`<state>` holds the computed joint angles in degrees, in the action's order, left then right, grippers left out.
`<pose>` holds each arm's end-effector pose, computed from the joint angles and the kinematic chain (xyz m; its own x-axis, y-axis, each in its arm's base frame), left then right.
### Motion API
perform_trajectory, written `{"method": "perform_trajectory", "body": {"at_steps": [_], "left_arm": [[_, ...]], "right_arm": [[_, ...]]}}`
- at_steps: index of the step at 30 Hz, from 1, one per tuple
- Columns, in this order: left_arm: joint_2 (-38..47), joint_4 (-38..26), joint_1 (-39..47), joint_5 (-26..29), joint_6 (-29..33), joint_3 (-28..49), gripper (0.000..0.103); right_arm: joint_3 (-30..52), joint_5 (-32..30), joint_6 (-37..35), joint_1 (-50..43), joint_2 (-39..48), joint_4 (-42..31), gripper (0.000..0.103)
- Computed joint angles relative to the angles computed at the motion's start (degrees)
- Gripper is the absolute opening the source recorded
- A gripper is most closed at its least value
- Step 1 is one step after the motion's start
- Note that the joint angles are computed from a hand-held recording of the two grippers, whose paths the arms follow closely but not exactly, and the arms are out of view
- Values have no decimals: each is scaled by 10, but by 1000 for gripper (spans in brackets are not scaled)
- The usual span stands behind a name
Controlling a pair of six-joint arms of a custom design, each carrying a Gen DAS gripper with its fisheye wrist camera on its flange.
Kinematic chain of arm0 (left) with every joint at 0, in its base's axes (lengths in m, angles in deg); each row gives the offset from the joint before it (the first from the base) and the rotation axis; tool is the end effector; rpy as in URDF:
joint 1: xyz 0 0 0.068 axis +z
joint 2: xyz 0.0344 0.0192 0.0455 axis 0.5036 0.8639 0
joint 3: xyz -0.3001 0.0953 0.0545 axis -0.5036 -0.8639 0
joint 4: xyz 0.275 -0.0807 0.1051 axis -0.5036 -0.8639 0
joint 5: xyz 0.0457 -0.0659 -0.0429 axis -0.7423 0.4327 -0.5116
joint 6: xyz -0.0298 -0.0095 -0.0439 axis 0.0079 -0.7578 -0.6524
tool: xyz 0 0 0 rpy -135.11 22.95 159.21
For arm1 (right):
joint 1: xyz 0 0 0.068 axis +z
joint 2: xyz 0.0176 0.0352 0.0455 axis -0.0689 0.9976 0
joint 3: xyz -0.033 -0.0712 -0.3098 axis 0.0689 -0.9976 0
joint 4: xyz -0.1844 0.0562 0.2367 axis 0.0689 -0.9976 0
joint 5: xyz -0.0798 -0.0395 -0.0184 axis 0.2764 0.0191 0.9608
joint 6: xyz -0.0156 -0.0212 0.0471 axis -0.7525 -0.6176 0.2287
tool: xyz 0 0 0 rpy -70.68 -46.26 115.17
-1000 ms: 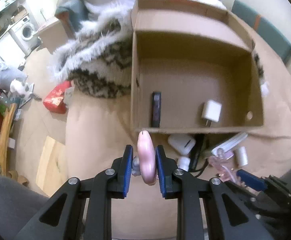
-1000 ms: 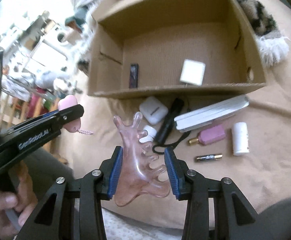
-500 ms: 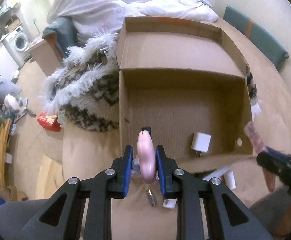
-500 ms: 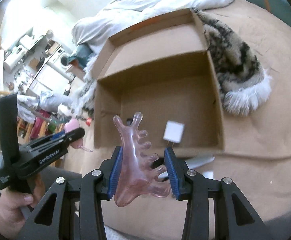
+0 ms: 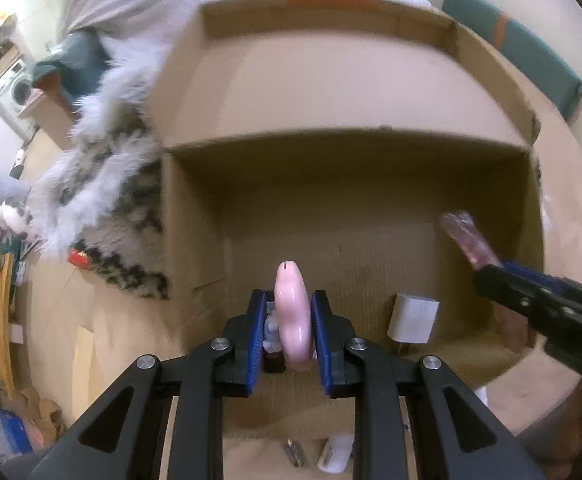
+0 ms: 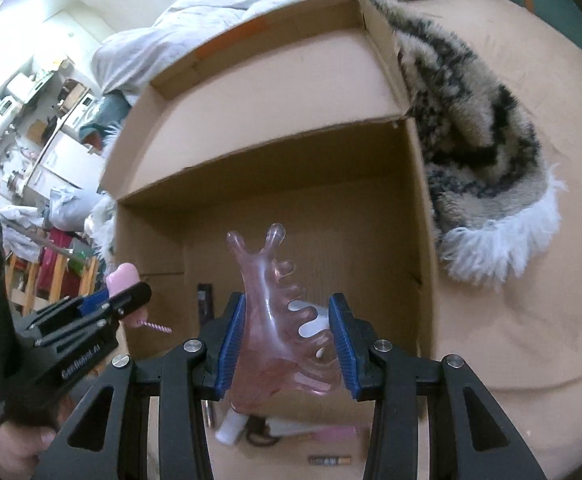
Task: Organize rigid objects
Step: 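Lower both held items into the box and open both grippers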
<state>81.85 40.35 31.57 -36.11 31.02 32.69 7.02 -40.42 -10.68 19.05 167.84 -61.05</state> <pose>0.3329 0.0049 0.1821 -0.8718 0.3131 -0.3766 0.3158 0.9472 0.0566 0.2724 0.1198 0.1672 -0.8787 0.3307 -0.3443 0.1743 0.8936 0.4135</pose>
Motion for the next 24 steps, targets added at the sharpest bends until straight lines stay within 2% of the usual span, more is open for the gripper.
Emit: {"method": "perform_trajectory", "body": {"at_steps": [5,10,15,24], "left_arm": [[36,45,-20,-24,4,-6,21],[79,57,-14,-34,-17,3,21],[100,59,-22,-47,-29,7,21],[116,71,-42,-68,-47,-3,21]], "right_arm": [[21,-14,-6,1,80,47,44],[49,5,-23,17,135,54,44],[52,-20,-15,8,172,85,44],[65,-40,-10,-3,204,84,44]]}}
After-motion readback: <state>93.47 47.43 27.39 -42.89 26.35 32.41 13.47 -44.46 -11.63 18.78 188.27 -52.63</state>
